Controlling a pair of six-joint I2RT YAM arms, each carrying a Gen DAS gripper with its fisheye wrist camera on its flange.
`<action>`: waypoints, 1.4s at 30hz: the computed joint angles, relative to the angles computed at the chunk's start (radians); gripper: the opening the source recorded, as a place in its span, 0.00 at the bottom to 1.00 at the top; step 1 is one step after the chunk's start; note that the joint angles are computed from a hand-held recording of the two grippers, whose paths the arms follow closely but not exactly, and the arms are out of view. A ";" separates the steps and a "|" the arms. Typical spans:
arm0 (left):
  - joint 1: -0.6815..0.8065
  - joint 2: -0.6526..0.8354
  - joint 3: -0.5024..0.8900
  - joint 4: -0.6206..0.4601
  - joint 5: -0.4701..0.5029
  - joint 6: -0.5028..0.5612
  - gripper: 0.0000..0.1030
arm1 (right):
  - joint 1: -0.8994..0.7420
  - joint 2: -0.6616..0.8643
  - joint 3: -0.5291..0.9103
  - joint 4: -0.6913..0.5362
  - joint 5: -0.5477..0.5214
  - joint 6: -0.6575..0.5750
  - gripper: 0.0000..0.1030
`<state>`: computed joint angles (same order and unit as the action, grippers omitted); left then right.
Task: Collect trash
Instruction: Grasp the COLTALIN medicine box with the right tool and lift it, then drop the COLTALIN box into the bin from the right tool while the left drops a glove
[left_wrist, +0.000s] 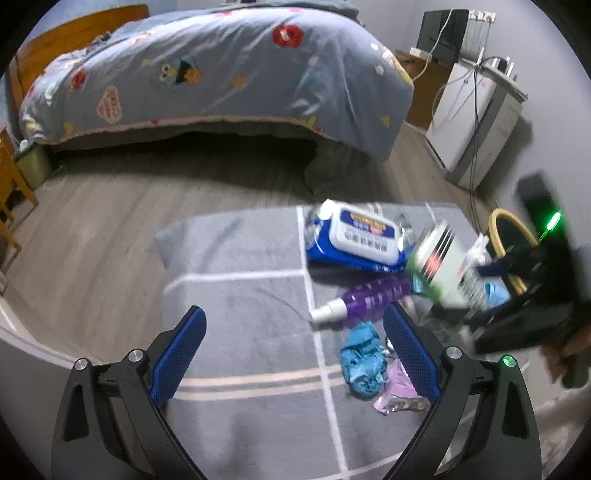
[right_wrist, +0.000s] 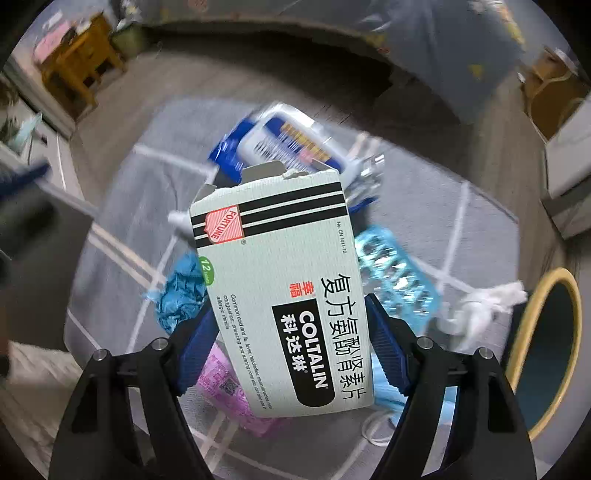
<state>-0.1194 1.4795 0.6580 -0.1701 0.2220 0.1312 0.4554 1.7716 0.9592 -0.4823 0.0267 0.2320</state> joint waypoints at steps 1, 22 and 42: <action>-0.016 0.010 -0.007 0.011 -0.010 -0.012 0.93 | -0.015 -0.032 -0.010 -0.004 -0.003 0.006 0.73; -0.297 0.321 -0.033 0.167 -0.144 -0.150 0.66 | -0.166 -0.172 -0.062 -0.019 -0.005 0.027 0.73; -0.423 0.033 -0.056 0.139 -0.196 -0.169 0.41 | -0.286 -0.417 -0.151 -0.088 -0.016 0.026 0.74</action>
